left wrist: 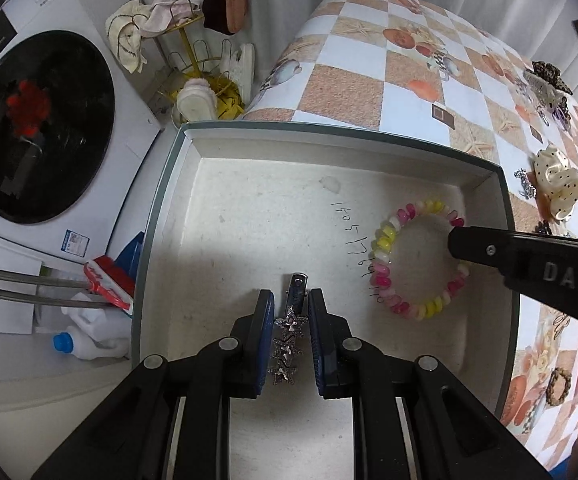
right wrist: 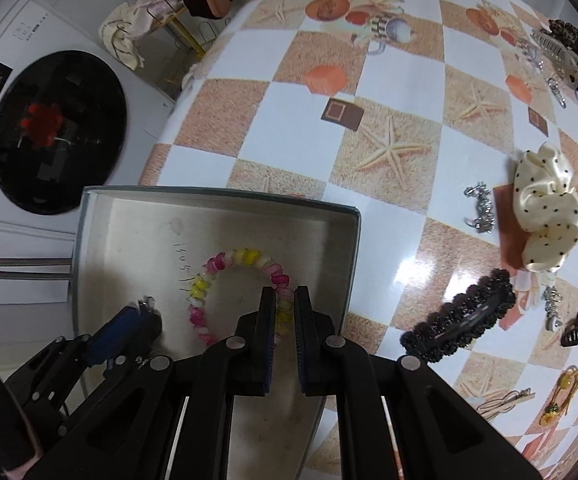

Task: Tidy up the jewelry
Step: 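Lower the clip into the white tray with the left tool while the right tool releases the bracelet there, then grasp the cream polka-dot scrunchie with the left tool while the right tool grasps the green bangle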

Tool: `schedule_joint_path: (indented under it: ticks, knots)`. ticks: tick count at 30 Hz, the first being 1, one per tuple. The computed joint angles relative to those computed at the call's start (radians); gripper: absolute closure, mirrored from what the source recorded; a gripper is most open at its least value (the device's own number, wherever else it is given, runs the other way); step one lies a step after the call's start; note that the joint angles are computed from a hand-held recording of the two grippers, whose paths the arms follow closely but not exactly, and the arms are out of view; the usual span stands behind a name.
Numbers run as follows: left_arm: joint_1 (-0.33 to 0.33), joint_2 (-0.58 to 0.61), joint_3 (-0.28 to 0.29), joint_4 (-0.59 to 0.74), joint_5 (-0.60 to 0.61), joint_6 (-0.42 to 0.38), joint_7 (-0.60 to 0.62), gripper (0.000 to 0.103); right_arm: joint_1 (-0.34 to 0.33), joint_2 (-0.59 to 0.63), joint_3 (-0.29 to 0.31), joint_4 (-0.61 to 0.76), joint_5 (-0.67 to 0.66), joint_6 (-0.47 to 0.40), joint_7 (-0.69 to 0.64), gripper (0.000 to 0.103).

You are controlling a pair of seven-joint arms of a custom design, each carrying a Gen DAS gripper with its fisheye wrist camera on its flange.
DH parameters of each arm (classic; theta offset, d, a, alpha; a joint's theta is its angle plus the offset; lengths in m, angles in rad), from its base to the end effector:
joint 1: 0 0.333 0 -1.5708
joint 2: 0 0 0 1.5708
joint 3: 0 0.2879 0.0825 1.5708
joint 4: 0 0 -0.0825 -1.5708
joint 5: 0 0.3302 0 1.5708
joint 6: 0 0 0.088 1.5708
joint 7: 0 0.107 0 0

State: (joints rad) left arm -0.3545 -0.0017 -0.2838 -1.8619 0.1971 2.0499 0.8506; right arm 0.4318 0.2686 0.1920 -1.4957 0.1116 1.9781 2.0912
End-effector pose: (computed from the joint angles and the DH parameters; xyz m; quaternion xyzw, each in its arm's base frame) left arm 0.4311 -0.3067 0.5184 -0.7036 0.6984 -0.0840 0.1009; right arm 0.4939 0.3472 0.5236 -0.7208 0.6801 0.0533 0.1227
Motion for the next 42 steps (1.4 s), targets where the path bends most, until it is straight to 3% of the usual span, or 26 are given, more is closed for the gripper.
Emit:
schedule_joint_path:
  ticks: [5, 8, 10, 21, 22, 23, 25, 35, 36, 37, 42]
  knots:
    - [-0.001, 0.016, -0.002, 0.025, 0.006, -0.024, 0.008, 0.08, 0.003, 0.026, 0.001, 0.035, -0.008, -0.029, -0.001, 0.091]
    - [-0.004, 0.024, -0.004, 0.043, 0.018, -0.047, 0.002, 0.08, -0.006, 0.028, 0.005, 0.037, 0.017, -0.022, -0.019, 0.077]
    - [-0.005, 0.028, -0.005, 0.055, 0.026, -0.061, -0.001, 0.08, -0.007, 0.015, 0.004, 0.031, 0.023, -0.009, -0.015, 0.06]
    - [-0.006, 0.017, -0.006, 0.079, 0.007, -0.085, 0.026, 0.079, -0.018, -0.156, -0.021, -0.077, 0.033, 0.033, 0.036, 0.049]
    - [-0.007, 0.018, -0.007, 0.086, 0.007, -0.091, 0.032, 0.051, -0.019, -0.179, -0.024, -0.097, 0.033, 0.029, 0.044, 0.048]
    - [-0.009, 0.018, -0.008, 0.089, 0.01, -0.096, 0.031, 0.004, -0.021, -0.208, -0.029, -0.126, 0.037, 0.026, 0.05, 0.048]
    - [-0.019, 0.003, -0.015, 0.087, 0.069, -0.094, -0.004, 0.0, -0.02, -0.235, -0.036, -0.149, 0.031, 0.015, 0.075, 0.047]
    - [-0.053, 0.036, -0.034, 0.185, 0.059, -0.167, 0.065, 0.0, -0.036, -0.523, -0.105, -0.437, 0.03, -0.041, 0.18, 0.04]
    - [-0.061, 0.052, -0.04, 0.211, 0.061, -0.182, 0.071, 0.0, -0.039, -0.548, -0.114, -0.461, 0.029, -0.046, 0.186, 0.036]
    - [-0.068, 0.061, -0.043, 0.229, 0.065, -0.193, 0.072, 0.0, -0.042, -0.575, -0.123, -0.487, 0.029, -0.049, 0.191, 0.024]
    - [-0.12, 0.157, -0.062, 0.382, 0.108, -0.266, 0.051, 0.0, -0.059, -0.675, -0.174, -0.58, 0.023, -0.06, 0.185, 0.022]
